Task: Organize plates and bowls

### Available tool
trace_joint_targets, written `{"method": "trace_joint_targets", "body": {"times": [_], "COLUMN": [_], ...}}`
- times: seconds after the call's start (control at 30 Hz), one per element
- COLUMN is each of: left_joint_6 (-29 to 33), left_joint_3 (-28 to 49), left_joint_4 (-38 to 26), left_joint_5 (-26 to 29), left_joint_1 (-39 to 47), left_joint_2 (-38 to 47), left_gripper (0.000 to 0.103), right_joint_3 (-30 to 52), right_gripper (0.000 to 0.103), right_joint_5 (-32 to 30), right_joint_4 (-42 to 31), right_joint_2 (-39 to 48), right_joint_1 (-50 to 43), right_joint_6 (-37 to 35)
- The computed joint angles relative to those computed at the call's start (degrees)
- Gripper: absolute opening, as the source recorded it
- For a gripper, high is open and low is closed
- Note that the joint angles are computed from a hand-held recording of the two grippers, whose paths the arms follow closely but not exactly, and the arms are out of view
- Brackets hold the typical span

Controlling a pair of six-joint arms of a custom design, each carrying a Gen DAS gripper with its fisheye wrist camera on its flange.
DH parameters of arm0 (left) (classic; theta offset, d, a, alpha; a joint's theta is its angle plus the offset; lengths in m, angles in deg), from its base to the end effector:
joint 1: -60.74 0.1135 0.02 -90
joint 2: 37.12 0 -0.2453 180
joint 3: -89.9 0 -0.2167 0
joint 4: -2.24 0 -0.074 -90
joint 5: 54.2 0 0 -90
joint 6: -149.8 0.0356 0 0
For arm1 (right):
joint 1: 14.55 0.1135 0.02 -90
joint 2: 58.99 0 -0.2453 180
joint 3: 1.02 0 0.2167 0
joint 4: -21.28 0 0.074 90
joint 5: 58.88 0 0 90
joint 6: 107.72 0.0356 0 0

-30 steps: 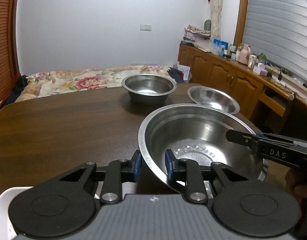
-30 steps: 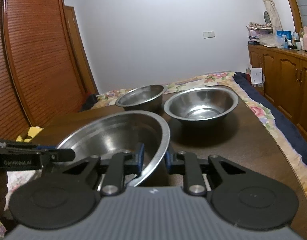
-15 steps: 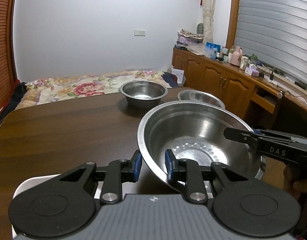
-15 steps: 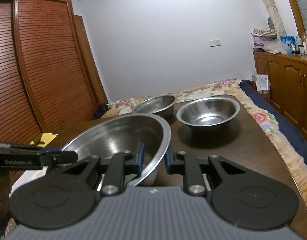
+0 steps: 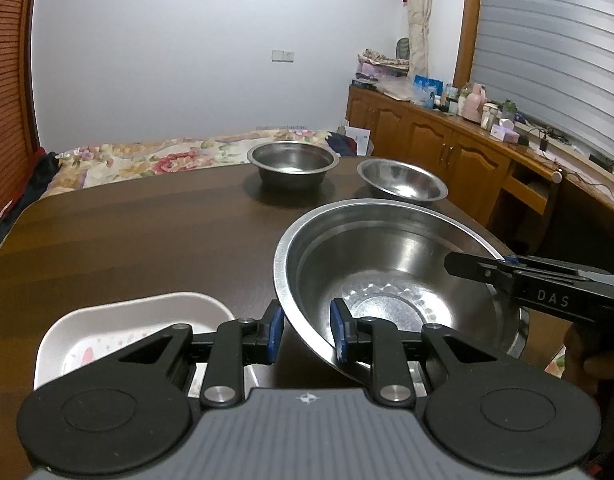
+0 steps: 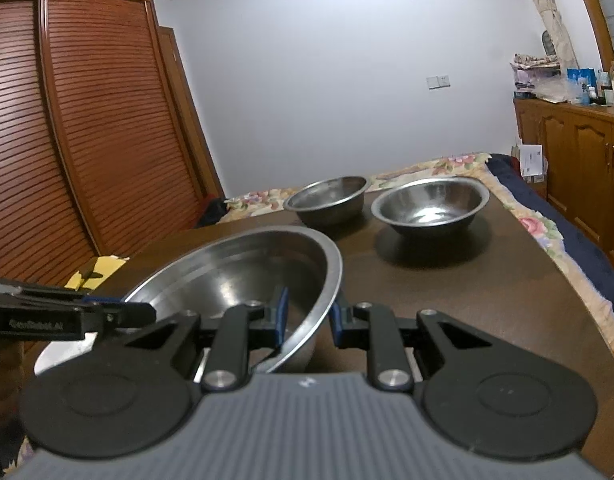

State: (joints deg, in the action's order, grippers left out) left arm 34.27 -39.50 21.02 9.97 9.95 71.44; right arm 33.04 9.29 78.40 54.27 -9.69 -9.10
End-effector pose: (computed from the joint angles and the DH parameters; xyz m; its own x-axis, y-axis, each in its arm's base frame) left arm 0.1987 -0.2190 0.0954 -0.5689 0.0837 -0.8181 0.2645 0.9606 -0.0857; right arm 0.2546 0.0349 0.0858 -0.4336 0.1028 -0.8952 -0.3611 0.8904 0.2771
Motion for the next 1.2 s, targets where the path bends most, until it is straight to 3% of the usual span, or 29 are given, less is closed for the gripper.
{"method": "trace_joint_targets", "body": {"times": [0.5, 0.97, 1.07, 1.2], "left_joint_6": [-1.5, -1.1, -1.4, -1.2], "left_joint_3": [-0.2, -0.5, -0.8, -1.1], "left_joint_4": [-1.6, -0.1, 0.3, 0.3], "left_joint_5": [0.7, 0.6, -0.1, -1.1], "left_joint_1": [-0.6, -0.6, -0.7, -0.6], "left_joint_2": [0.4, 1.2, 1.2, 0.5], "left_gripper": [0.027, 0.027, 0.032, 0.041], "right_joint_3": [-2.6, -2.0, -1.9, -1.7], "right_gripper": [0.024, 0.024, 0.024, 0.037], "right_joint_5": [0.9, 2.5, 2.5, 3.5], "right_joint_4": [1.7, -1.4, -2.2, -4.1], "right_joint_2": [0.1, 0.0, -0.4, -1.7], "right_joint_1": [1.1, 1.9, 1.8, 1.4], "right_joint_6": [0.0, -2.6, -3.0, -2.8]}}
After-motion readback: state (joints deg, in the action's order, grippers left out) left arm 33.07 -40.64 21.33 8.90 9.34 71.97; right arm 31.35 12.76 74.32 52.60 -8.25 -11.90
